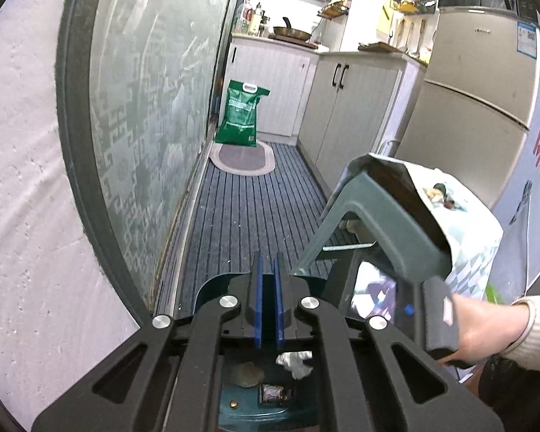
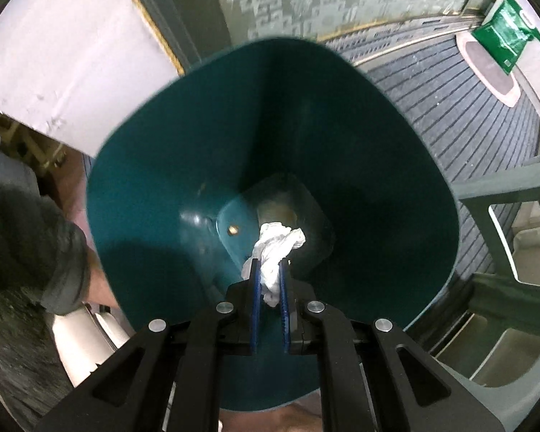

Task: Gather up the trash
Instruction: 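Carry the brown fruit and white tissue to the teal bin and release both, then move both grippers back over the table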

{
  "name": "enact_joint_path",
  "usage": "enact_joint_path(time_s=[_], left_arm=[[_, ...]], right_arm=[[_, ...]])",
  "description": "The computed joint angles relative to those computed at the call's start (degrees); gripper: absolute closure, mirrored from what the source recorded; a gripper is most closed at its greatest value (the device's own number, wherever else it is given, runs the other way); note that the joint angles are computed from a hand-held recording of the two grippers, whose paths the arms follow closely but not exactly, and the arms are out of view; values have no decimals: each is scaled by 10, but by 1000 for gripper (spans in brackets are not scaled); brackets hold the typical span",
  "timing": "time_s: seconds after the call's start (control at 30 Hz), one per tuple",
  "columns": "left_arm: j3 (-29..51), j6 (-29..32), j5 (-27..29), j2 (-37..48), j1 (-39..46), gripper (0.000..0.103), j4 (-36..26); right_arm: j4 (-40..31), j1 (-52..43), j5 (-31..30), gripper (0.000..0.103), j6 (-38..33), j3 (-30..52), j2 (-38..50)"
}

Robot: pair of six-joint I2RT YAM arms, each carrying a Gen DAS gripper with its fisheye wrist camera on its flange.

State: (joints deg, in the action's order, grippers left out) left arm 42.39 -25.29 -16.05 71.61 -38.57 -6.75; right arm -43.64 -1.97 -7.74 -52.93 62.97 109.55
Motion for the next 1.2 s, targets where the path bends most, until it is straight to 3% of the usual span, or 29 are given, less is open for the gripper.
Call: enact_joint_path(time_s=[0.1,0.37,0.47,0.67,1.0,1.2], left_arm=[[-3,2,-11,-11,-4,96,7],[-15,-1,-29,-44,-5,96,31],[-9,2,-41,-46,-6,86,28],[-1,5,-50,-54,-3,83,30],[34,7,-58,-22,-32,74,63],[95,13,-60,48,-67,70,71]], right_arm=[[7,-1,7,74,-10,-13,-1],[-14,-7,-40,74,-13,-2,-31],[-30,-10,-71,74,-20,-1,-61],[-67,-32,-134,76,-29,27,-116],[-140,-137,-262,76,-57,144,-149],[-166,-221,-299,76,-78,217,-129]])
